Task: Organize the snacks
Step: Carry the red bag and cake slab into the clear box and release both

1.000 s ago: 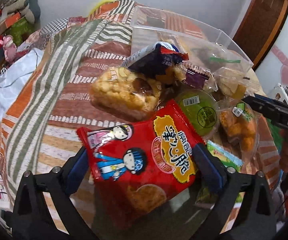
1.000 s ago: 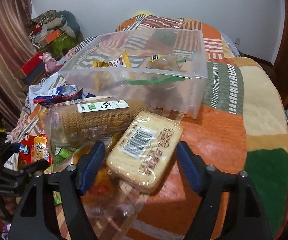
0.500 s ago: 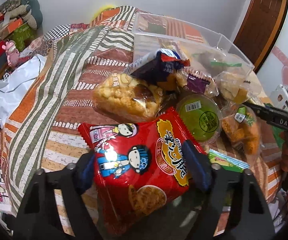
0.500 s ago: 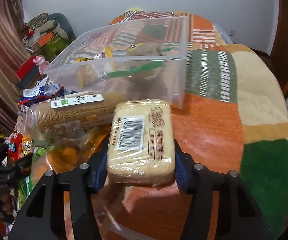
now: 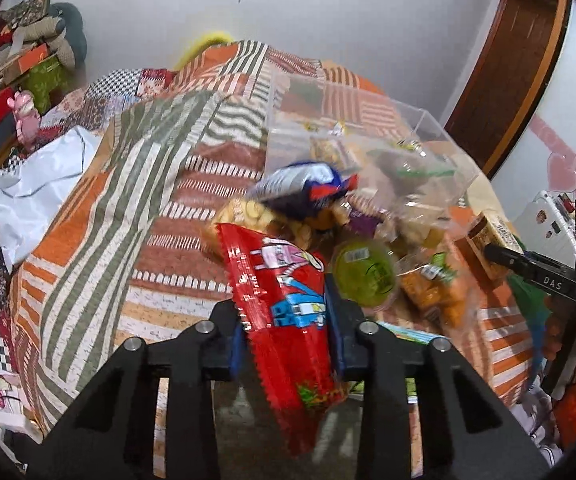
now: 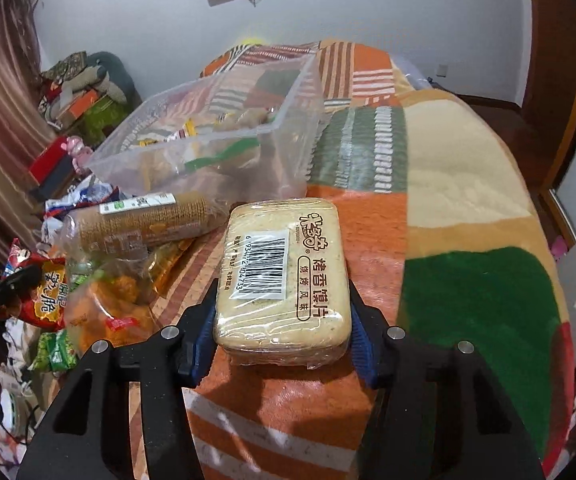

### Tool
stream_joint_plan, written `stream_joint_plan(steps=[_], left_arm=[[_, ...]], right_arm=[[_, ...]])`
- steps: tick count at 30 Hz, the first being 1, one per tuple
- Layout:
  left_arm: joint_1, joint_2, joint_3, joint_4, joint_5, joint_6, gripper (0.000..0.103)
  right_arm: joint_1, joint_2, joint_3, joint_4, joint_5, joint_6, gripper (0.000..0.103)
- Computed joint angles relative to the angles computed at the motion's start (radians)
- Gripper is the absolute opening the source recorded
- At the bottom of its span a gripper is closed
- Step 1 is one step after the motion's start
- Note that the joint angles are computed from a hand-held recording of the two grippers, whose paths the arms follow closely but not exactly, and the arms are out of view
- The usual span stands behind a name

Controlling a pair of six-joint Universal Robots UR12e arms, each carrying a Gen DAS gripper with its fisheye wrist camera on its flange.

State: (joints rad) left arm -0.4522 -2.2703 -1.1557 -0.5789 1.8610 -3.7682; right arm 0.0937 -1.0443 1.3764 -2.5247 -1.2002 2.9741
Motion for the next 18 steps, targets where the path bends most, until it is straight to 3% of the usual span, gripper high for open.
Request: stream_joint_plan(steps=[6, 18], left_arm=[[-0.020, 0.004, 0.019, 0.015, 0.082, 0.049, 0.028], [-0.024, 0.000, 0.077, 0.107, 0.161, 0.136, 0.027]], right_arm=[[0.003, -0.007, 0.001, -0.053, 0.023, 0.018, 0.052], [0.009, 0.001, -0.023, -0.146, 0.067, 0.045, 0.052]])
